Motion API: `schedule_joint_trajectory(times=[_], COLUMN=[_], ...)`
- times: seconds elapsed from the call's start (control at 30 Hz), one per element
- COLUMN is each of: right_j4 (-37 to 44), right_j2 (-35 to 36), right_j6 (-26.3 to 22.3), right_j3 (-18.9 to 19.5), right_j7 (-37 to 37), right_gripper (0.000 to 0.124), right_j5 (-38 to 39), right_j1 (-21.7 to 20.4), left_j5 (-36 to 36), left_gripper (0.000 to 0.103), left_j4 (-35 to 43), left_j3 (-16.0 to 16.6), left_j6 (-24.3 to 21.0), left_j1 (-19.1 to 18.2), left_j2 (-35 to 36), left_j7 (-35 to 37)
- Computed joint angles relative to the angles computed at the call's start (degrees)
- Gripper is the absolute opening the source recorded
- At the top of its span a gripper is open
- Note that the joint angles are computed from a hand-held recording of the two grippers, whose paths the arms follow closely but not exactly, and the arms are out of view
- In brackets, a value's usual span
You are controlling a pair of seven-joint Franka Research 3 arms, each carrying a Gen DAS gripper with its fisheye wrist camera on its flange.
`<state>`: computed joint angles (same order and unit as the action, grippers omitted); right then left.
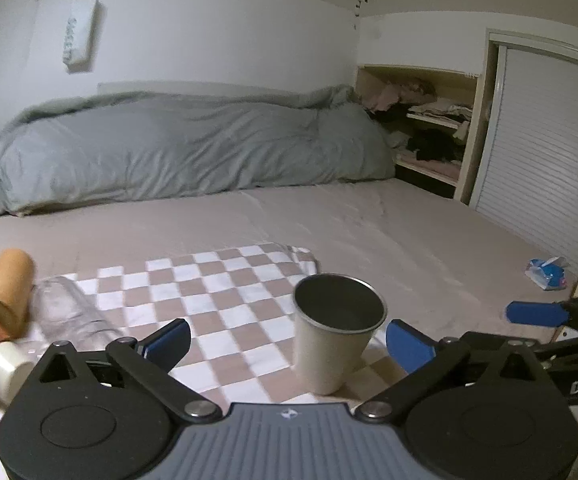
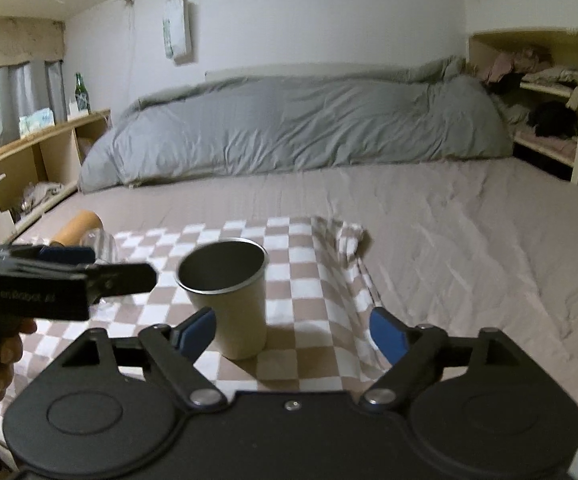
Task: Flip cup upright
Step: 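Lower the upright cup onto the checkered cloth with the left gripper, then open the left gripper and pull it back from the cup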
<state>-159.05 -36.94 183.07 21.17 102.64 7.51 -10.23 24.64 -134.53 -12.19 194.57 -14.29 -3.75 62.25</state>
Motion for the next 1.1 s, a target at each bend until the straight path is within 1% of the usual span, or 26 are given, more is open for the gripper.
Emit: schedule_joint_trajectory(times=[0.07, 0.13, 0.17, 0.33, 0.4, 0.47, 0.53, 0.6, 0.7, 0.77, 0.83, 1.03, 1.07, 1.1], right_j4=[-0.8, -1.8, -2.1, -3.4, -3.8, -4.4, -5.1, -5.7, -6.2, -6.7, -6.7, -7.0, -7.0, -7.0], right_j2=[-2.0, -4.5, -5.6, -11.1, -13.3, -15.2, -17.5, -19.6, -21.9, -23.3, -24.0, -24.8, -24.9, -24.9], right_j6=[-0.2, -0.9, -1.4, -3.3, -4.3, -5.3, -6.7, -8.0, -10.1, -11.1, -11.9, -13.4, -13.5, -13.7], right_j3=[0.9, 2.5, 3.4, 7.7, 9.2, 9.7, 10.4, 11.4, 12.1, 12.3, 12.4, 13.4, 13.6, 13.8], right_j7=[0.9, 2.2, 3.0, 7.2, 9.3, 11.2, 13.4, 15.9, 18.9, 20.9, 22.7, 27.0, 27.6, 28.1], right_gripper=[0.089, 0.09, 0.093, 0.099, 0.1, 0.101, 0.101, 0.102, 0.103, 0.103, 0.103, 0.103, 0.103, 0.103], right_j5=[0.4, 0.5, 0.4, -1.1, -1.9, -2.7, -3.4, -4.3, -5.9, -6.8, -7.9, -11.2, -11.7, -12.3], right_j1=[0.3, 0.0, -0.3, -1.8, -2.4, -2.0, -1.6, -1.6, -1.0, -0.3, 0.2, 1.6, 1.7, 1.8], left_j5=[-0.2, -0.3, 0.0, -0.9, -1.3, -1.5, -0.7, -0.1, -0.5, -0.5, -1.0, -0.5, -0.4, -0.6], left_gripper=[0.103, 0.103, 0.103, 0.103, 0.103, 0.103, 0.103, 0.103, 0.103, 0.103, 0.103, 0.103, 0.103, 0.103], left_j4=[-2.2, -4.3, -5.5, -10.8, -12.2, -13.6, -15.1, -16.5, -18.5, -20.0, -21.1, -23.7, -24.0, -24.2], left_j3=[0.1, 0.4, 1.0, 0.3, 0.8, 1.4, 3.4, 4.3, 3.1, 3.4, 3.1, 6.2, 6.4, 5.7], left_j6=[0.4, 0.5, 0.8, 1.6, 1.4, 1.3, 1.2, 1.2, 1.5, 1.9, 2.2, 1.9, 1.9, 2.0], left_j1=[0.6, 0.8, 0.6, 2.5, 2.6, 2.5, 1.2, 0.9, 2.5, 2.7, 3.3, 1.2, 1.2, 1.9], left_j2=[-2.2, -4.4, -5.6, -11.0, -12.8, -14.4, -16.0, -17.4, -19.4, -20.4, -21.3, -23.1, -23.3, -23.5], left_j7=[0.3, 0.3, 0.2, 1.5, 1.6, 1.5, 1.5, 1.8, 2.7, 3.1, 3.3, 3.2, 3.4, 3.6])
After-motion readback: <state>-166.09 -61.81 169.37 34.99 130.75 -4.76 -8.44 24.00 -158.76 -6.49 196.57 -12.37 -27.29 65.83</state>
